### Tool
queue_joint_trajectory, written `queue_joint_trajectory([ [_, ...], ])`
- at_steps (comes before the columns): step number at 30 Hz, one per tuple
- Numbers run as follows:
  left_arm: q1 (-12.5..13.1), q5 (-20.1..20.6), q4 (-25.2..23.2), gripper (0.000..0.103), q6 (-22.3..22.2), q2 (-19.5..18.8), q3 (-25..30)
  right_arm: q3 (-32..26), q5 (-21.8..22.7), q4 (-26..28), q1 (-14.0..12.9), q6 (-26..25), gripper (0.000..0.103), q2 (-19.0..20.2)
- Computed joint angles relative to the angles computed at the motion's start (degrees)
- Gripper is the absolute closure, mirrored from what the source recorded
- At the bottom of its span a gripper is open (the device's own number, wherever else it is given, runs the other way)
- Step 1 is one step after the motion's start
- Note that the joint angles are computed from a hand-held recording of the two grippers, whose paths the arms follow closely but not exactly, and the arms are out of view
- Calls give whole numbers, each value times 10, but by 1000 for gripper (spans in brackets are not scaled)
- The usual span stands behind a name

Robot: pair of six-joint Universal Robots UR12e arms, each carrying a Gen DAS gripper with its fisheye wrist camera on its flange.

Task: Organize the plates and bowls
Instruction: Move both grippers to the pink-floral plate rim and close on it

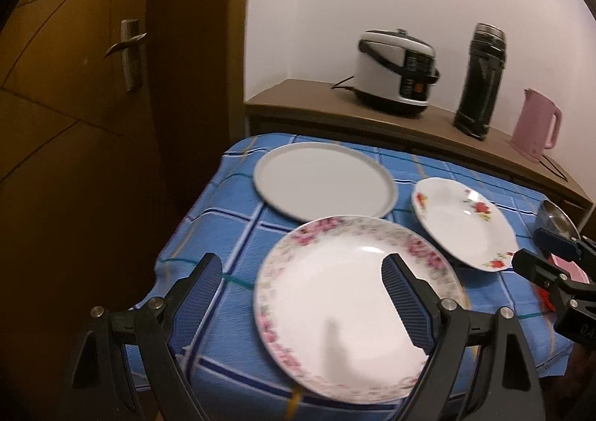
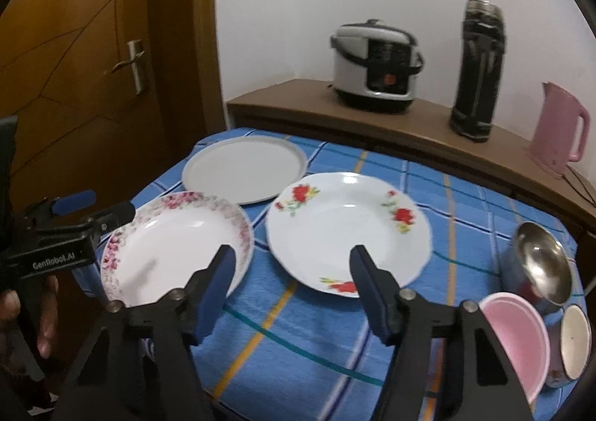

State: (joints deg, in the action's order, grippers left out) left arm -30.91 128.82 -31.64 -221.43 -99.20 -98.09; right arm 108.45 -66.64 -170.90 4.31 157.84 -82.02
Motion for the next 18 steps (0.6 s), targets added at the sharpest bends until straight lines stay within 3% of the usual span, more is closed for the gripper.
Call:
queue_joint_trajectory([
  [4, 6, -9, 0, 14, -11, 6, -13, -6, 3, 24, 10, -20, 49, 7],
  [6, 9, -19, 3, 20, -16, 8, -20, -9, 1, 35, 14, -29, 52, 10],
  [8, 13, -32, 3, 33, -20, 10, -24, -13, -3, 48, 18, -37, 59, 14],
  [13, 23, -64, -1, 47, -30, 14, -33, -19, -19, 68, 26, -47, 66, 21],
  [18, 26, -75, 4, 51, -32, 15, -39, -25, -28, 84, 31, -54, 70, 26],
])
